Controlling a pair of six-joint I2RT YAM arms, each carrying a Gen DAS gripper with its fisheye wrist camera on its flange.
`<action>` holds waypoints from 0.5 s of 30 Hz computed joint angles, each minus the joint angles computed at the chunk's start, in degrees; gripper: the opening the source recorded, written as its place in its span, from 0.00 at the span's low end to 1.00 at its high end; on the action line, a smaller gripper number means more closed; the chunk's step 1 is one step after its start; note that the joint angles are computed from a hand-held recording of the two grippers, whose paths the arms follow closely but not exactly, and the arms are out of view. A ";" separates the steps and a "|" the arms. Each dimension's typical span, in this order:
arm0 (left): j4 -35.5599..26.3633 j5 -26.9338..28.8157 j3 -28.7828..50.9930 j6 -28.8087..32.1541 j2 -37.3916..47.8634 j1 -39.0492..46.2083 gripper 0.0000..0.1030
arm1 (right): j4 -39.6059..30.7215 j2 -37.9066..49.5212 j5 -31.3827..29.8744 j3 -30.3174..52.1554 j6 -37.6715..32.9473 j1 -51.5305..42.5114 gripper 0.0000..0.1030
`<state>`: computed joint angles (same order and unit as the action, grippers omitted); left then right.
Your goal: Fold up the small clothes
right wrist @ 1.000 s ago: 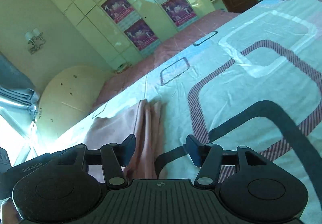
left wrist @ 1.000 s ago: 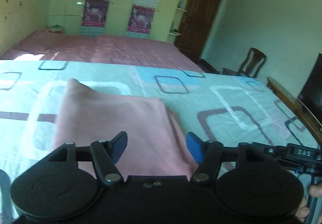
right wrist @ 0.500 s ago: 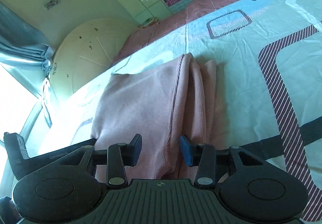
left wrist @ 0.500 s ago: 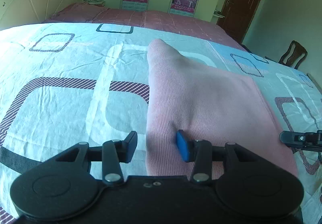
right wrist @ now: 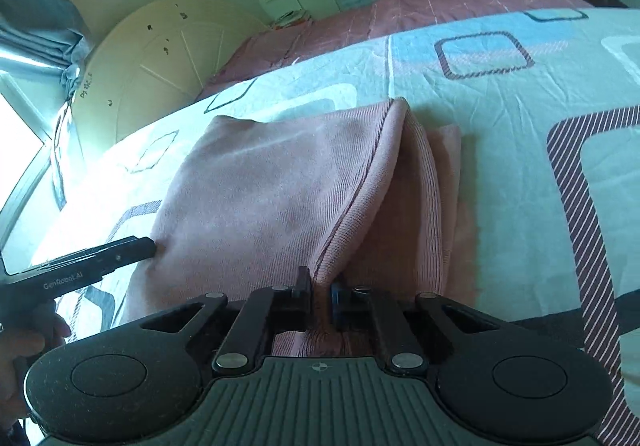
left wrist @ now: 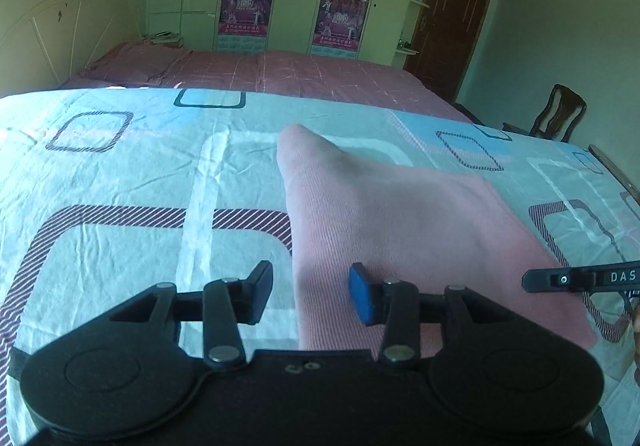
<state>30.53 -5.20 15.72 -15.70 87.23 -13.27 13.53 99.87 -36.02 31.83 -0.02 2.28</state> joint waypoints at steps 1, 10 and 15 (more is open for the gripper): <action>-0.81 -0.63 0.26 0.44 -1.11 -1.12 0.38 | -0.83 -1.88 -0.12 -0.30 -0.39 -0.45 0.07; -8.15 -3.12 7.61 3.10 5.10 -11.17 0.40 | -1.40 1.20 1.24 -2.27 -4.39 -6.06 0.07; -9.24 0.04 7.96 5.58 1.45 -7.01 0.40 | -2.87 -0.79 -0.77 -2.13 -6.51 -7.61 0.07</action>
<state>21.29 -5.15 23.67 -10.11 88.68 -20.28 10.65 99.08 -36.79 29.70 -6.53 -5.33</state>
